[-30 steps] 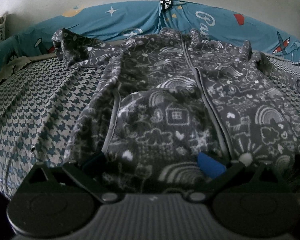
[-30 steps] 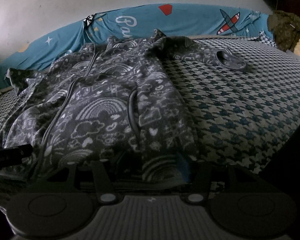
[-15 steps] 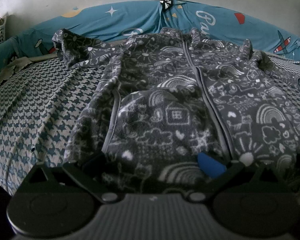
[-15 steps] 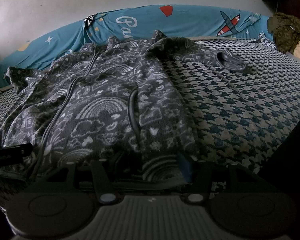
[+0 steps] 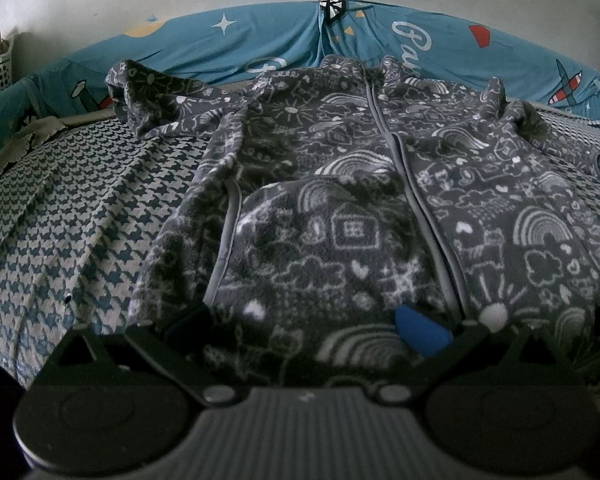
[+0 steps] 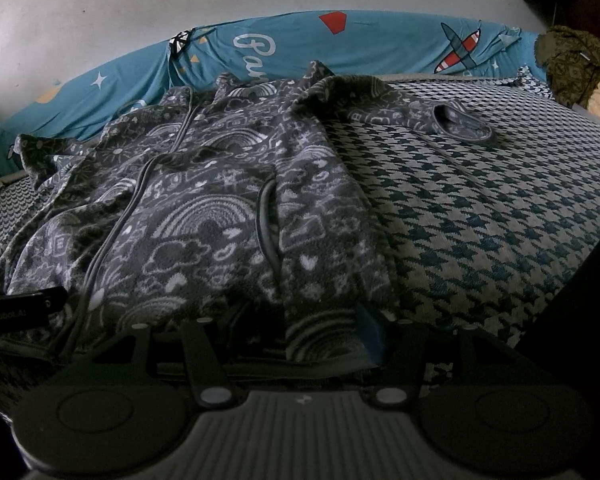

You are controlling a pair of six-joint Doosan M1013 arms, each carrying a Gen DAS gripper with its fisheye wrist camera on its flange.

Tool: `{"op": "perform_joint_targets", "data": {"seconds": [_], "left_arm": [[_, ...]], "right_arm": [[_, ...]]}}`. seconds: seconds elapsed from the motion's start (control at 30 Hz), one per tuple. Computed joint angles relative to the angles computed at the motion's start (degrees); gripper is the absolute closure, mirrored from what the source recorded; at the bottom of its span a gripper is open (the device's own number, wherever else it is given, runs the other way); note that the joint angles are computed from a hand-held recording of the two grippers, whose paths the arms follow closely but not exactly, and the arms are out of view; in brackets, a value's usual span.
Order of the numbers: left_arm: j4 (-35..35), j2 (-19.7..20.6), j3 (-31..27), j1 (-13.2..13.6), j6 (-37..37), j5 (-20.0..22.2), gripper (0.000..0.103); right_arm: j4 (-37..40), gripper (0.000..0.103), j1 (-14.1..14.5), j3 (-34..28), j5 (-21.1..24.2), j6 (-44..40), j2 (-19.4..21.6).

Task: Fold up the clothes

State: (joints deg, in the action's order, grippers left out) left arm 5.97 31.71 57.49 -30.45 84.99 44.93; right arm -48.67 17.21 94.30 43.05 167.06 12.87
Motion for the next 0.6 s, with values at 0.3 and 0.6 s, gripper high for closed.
{"op": "perform_joint_targets", "data": {"seconds": [0.3,0.6], "left_arm": [[0.2,-0.1,0.1,0.0,-0.1,0.0,0.0],[0.3,-0.1,0.1,0.0,-0.1,0.1,0.0]], "right_arm": [[0.0,0.044,0.0,0.0,0.1,0.0,0.0],[0.1,0.044,0.0,0.0,0.0,-0.2,0.0]]}}
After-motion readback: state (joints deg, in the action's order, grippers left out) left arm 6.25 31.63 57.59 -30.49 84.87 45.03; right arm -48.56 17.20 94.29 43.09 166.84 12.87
